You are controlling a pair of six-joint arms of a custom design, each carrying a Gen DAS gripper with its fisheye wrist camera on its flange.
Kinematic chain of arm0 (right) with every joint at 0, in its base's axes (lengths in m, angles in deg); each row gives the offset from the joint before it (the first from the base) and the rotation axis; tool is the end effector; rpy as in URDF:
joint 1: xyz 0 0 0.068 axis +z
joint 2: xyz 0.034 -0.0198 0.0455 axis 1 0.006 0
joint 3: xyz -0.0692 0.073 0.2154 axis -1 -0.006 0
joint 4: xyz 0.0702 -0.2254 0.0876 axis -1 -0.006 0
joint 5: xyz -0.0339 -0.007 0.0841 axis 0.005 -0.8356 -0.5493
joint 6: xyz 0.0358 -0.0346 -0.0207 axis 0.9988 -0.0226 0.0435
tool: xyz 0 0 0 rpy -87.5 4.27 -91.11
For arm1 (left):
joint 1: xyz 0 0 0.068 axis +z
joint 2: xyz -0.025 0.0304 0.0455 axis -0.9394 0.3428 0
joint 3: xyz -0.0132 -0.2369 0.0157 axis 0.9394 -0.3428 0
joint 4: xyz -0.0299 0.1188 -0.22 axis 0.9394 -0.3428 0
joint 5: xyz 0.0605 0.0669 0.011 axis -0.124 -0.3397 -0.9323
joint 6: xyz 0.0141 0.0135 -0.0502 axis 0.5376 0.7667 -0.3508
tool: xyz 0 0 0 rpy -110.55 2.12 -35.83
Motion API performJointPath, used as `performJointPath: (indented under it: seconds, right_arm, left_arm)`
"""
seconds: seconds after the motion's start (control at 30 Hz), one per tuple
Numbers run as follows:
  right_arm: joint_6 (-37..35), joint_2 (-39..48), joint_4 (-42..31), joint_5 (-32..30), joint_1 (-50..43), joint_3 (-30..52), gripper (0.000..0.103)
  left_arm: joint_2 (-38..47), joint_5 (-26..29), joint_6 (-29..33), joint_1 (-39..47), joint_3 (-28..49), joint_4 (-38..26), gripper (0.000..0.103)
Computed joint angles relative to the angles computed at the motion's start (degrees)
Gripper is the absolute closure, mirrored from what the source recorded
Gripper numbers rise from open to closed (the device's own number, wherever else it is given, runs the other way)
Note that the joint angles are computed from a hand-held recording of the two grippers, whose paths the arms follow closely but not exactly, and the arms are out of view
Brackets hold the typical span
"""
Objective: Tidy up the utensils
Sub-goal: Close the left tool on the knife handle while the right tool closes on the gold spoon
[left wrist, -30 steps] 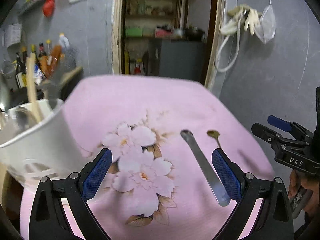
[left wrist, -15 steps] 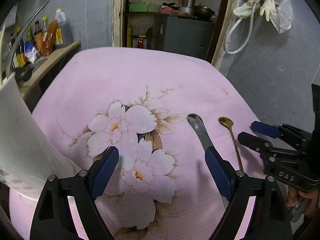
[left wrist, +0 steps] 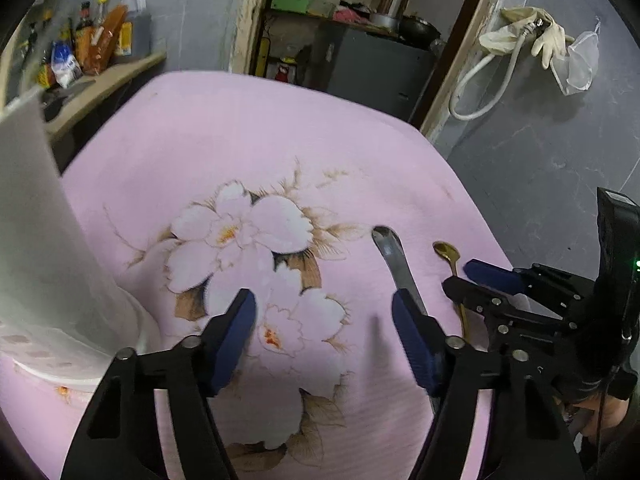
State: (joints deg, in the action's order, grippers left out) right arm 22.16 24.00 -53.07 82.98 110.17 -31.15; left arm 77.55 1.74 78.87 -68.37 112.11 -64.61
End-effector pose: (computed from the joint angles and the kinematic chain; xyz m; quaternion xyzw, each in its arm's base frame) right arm 0.2891 0.1109 0.1191 -0.2350 0.9139 0.0720 0.3229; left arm 0.2625 -0.0024 0.1306 0.0040 0.9355 -0.1348 0.3264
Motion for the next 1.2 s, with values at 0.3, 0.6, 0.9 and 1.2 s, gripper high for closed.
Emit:
performJointPath:
  seconds: [0.3, 0.6, 0.9, 1.2]
  right_arm:
    - [-1.56, -4.4, -0.86, -1.84, -1.81, -3.68, 0.093]
    - [-0.88, -7.93, 0.19, -4.36, -4.39, -7.78, 0.094]
    - [0.82, -11.39, 0.49, -8.26, -5.76, -11.53, 0.095]
    - [2.01, -24.09, -0.35, -8.58, -4.28, -22.1, 0.096]
  left_arm:
    - [7.14, 0.8, 3.25, -3.78, 8.15, -5.46, 0.051]
    - [15.03, -5.19, 3.38, -9.01, 15.71, -7.95, 0.051]
    - [12.33, -5.46, 5.58, -9.21, 12.51, -7.91, 0.088]
    - [-2.3, -1.95, 11.18, -4.48, -1.69, -9.92, 0.09]
